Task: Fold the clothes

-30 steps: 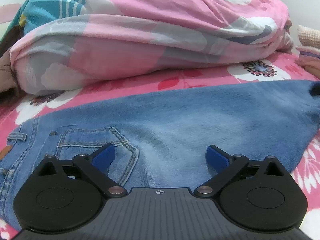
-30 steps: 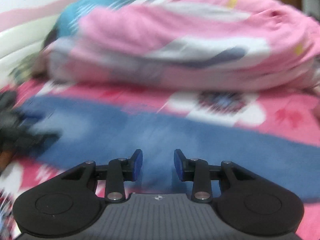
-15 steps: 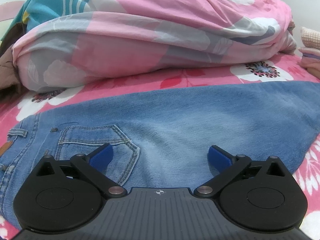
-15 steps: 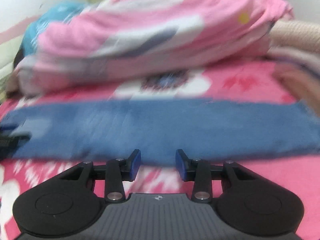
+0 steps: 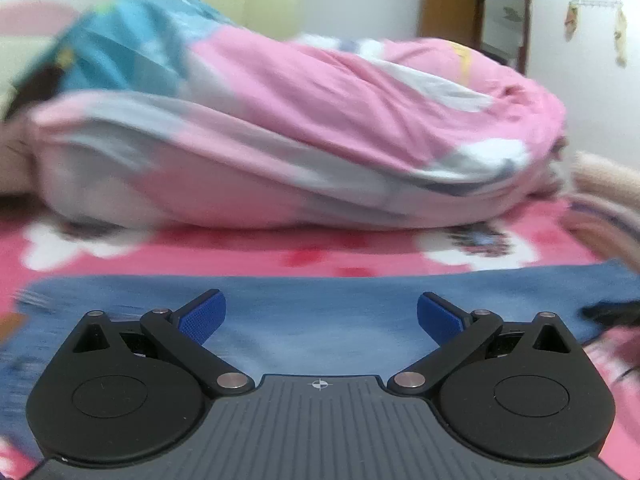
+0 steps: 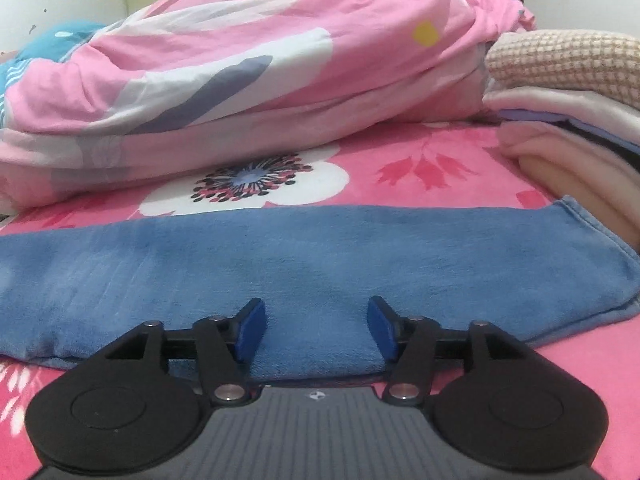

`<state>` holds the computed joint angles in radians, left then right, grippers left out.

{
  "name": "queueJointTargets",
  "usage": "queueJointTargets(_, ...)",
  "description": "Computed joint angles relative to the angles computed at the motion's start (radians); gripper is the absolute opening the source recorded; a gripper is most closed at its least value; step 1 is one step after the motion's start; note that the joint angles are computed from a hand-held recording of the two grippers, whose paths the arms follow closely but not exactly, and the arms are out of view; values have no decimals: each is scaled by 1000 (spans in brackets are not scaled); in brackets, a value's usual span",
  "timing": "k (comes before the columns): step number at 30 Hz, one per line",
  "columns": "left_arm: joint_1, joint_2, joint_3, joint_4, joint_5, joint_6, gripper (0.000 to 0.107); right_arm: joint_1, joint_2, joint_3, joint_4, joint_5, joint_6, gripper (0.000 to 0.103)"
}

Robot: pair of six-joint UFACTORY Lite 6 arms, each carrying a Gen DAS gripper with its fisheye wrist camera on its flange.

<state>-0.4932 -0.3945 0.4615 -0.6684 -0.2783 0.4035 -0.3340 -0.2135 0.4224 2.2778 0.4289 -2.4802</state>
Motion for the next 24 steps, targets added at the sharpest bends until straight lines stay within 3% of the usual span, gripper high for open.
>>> queueJointTargets(5,-202,469,308,-431,-169,348,103,-2,-9,-15,16,11,-24,64)
queueJointTargets(8,-272,689,405,-526,-305,403,103,-9,-9,-18,8,20,-18,65)
queueJointTargets(13,-263,677,349,-410,-333,254,103,-34,5,-14,-39,52,14,68)
queueJointTargets(19,-302,685,352,-488,-376,318,103,-23,2,-16,-21,43,-11,70)
queueJointTargets(24,-288,665,336,-461,-355,292,103,38,-51,-45,115,-28,-143,71)
